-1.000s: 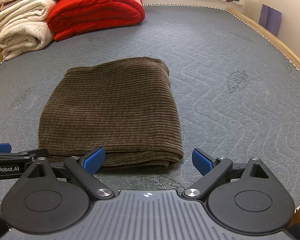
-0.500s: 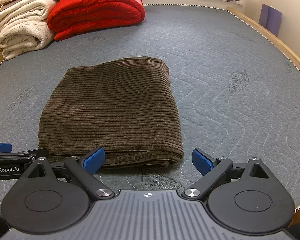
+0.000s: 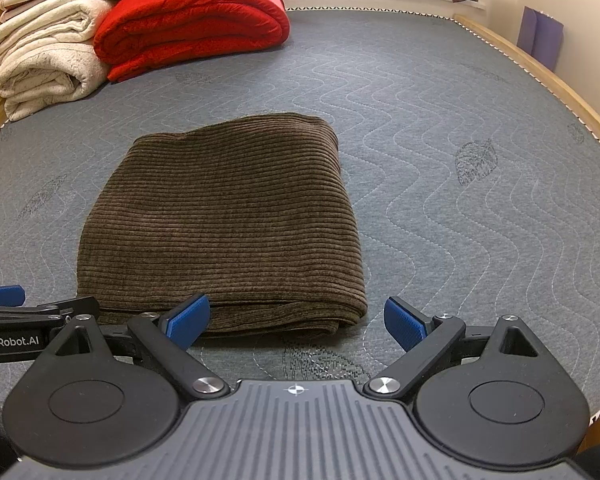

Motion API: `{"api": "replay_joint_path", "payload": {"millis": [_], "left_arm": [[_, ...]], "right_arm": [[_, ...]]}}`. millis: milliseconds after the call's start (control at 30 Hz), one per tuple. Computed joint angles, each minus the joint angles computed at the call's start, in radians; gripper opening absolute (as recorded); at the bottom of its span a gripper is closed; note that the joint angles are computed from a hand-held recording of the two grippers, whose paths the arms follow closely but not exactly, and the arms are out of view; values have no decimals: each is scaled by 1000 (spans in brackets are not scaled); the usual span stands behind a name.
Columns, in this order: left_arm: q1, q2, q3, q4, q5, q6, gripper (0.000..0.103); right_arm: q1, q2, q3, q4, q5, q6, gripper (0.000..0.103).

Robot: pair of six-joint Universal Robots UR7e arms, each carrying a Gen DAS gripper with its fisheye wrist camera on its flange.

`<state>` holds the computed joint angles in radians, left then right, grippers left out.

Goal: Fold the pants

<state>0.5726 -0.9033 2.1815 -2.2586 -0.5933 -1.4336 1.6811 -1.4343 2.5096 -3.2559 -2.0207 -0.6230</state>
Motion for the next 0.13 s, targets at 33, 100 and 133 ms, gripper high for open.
{"api": "replay_joint_path", "payload": {"millis": [33, 100, 133], "left_arm": [[0, 1, 0, -2, -1, -1, 103], [0, -1, 0, 1, 0, 0, 103], [1, -1, -1, 3, -1, -1, 103]], "right_arm": [[-1, -2, -1, 2, 1, -1, 95], [-1, -2, -2, 5, -1, -1, 95], [-1, -3, -3, 8, 0, -1, 95]]}}
